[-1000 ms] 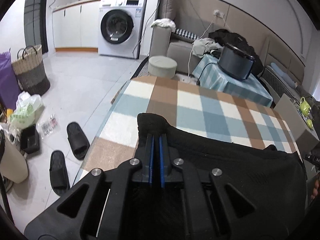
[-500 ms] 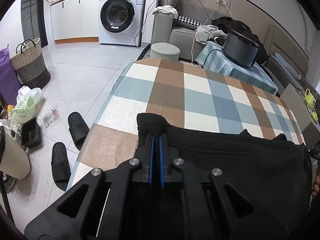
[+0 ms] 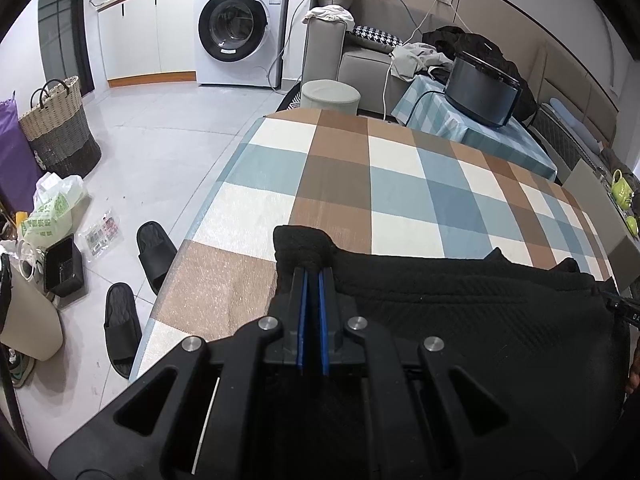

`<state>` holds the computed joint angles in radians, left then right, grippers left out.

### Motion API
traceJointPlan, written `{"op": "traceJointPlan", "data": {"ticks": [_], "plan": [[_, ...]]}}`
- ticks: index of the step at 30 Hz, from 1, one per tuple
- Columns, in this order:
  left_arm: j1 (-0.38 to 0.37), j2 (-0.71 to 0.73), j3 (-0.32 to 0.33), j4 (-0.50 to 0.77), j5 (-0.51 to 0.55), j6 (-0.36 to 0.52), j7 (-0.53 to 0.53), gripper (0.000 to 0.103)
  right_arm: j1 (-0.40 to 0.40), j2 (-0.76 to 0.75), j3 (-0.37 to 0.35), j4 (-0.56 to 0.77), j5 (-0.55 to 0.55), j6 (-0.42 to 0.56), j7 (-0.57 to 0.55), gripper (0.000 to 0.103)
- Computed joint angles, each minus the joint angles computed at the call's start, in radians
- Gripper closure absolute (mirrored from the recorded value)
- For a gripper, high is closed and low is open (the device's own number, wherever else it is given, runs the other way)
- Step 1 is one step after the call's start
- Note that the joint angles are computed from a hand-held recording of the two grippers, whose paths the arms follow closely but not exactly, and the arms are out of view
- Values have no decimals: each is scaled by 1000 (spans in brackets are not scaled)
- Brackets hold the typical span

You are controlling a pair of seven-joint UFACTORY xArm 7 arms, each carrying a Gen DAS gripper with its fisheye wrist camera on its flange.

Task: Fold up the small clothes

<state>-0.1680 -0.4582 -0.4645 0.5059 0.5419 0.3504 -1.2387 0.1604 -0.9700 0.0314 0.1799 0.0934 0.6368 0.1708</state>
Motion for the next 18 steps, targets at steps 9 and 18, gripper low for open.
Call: {"op": "traceJointPlan", "data": {"ticks": [9, 18], "plan": [[3, 1, -2, 0, 3, -7, -9, 100, 5, -119, -44, -9, 35, -8, -16, 103], [-20, 4, 17, -1, -14, 5, 8, 100, 87, 34, -31, 43, 119, -52, -2, 50]]}}
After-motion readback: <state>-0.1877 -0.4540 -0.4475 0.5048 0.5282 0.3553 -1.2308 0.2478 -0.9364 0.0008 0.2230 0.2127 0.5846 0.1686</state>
